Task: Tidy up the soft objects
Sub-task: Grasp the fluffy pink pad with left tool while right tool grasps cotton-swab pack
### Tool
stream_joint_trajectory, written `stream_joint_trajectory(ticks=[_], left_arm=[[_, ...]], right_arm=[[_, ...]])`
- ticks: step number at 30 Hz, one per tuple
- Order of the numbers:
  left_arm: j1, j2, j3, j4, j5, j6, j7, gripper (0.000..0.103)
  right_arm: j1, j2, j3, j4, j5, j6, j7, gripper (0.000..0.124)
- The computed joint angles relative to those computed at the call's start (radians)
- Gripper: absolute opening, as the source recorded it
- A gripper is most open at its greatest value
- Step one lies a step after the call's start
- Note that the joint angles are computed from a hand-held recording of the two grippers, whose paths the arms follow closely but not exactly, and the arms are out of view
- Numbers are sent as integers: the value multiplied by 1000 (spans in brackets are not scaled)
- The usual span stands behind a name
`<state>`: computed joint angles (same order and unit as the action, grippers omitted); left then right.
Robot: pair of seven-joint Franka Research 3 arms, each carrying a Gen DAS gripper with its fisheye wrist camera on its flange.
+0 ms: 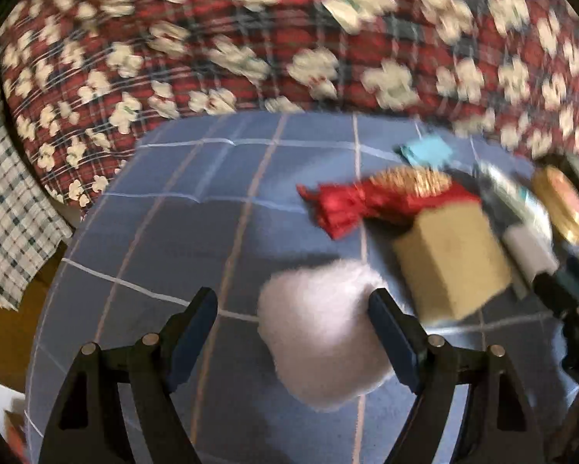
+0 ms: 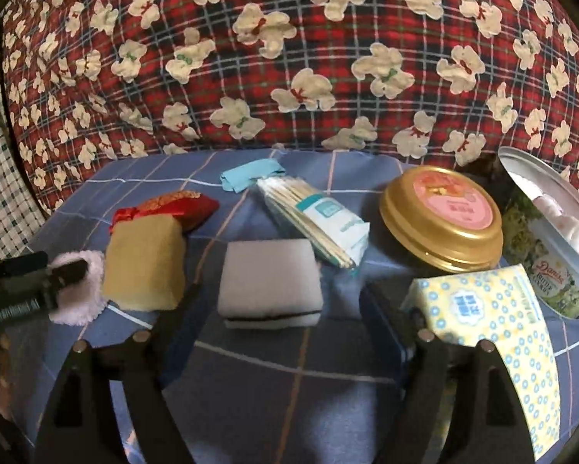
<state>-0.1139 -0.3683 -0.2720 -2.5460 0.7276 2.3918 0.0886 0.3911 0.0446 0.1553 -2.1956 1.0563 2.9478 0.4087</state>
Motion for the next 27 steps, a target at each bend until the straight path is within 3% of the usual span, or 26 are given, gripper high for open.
stream_joint_trajectory(ticks=[5, 7, 11, 16, 20, 21, 22, 23, 25, 27], left_arm=[[-7, 21, 1, 14, 2, -9, -4, 83], [-9, -1, 27, -17, -24, 65, -9, 83], [0, -36, 69, -85, -104, 244, 30, 83], [19, -34, 34, -75, -137, 253, 84, 83], [44, -10, -9, -47, -94, 238, 73, 81], [55, -8, -27, -41, -54, 234, 57, 61], [57, -8, -36, -37, -28, 224, 52, 29], [57, -10, -39, -34, -2, 222, 52, 25], [64, -41, -25, -65, 35, 295, 18, 25], [90, -66, -49, -73, 77, 291, -33, 25]], right_arm=[[-7, -18, -6, 2, 53, -85, -69, 91], [-3, -17, -8, 3, 63, -90, -78, 91], [7, 15, -8, 8, -29, -3, 16, 92], [-12, 27, -1, 20, -34, -14, 12, 92], [-10, 26, 13, 9, -56, -21, -22, 103], [-11, 23, 15, 8, -43, -20, -41, 103], [-11, 23, 16, 6, -27, -15, -49, 103], [-10, 27, 13, 8, -30, -11, -37, 103], [-14, 34, 12, 14, -15, 0, -30, 103], [-29, 28, 13, 25, 56, -36, -74, 103]])
